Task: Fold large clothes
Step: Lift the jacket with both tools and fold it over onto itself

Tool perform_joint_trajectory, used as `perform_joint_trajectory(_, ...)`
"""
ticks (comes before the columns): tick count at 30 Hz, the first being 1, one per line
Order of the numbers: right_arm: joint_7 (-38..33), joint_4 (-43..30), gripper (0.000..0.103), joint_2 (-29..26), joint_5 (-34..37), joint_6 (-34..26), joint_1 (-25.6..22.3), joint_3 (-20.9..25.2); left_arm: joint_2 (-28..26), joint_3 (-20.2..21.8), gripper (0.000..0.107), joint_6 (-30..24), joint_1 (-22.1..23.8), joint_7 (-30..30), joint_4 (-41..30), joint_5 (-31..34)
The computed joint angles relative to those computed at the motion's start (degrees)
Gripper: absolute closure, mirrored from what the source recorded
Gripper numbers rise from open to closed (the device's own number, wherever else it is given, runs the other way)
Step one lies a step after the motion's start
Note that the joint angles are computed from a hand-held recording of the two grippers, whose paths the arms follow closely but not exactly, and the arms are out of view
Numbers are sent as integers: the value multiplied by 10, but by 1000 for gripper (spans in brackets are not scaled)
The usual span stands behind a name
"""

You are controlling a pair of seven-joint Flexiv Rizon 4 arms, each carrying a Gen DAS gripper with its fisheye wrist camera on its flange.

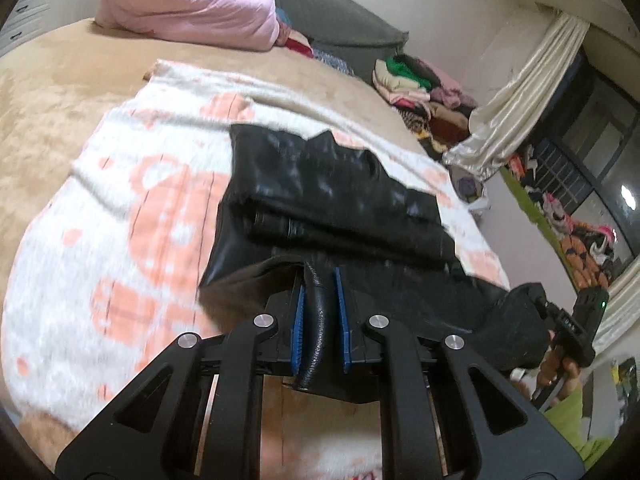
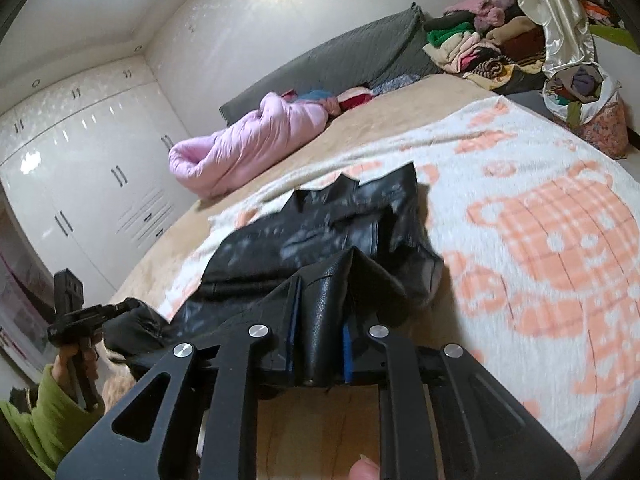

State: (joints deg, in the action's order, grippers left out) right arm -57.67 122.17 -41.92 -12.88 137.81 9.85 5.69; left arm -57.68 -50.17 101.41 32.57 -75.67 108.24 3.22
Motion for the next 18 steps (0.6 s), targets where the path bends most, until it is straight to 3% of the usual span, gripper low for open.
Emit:
perform_joint_trajectory(6,12,-52,88,-13,21,-15,10,-9,-33,-15,100,-13,-3,1,-47,-18)
perform_joint_trajectory(18,30,-174,88,-48,45,-80,22,-31,-73,-18,100,-28,-57,43,-171,-42)
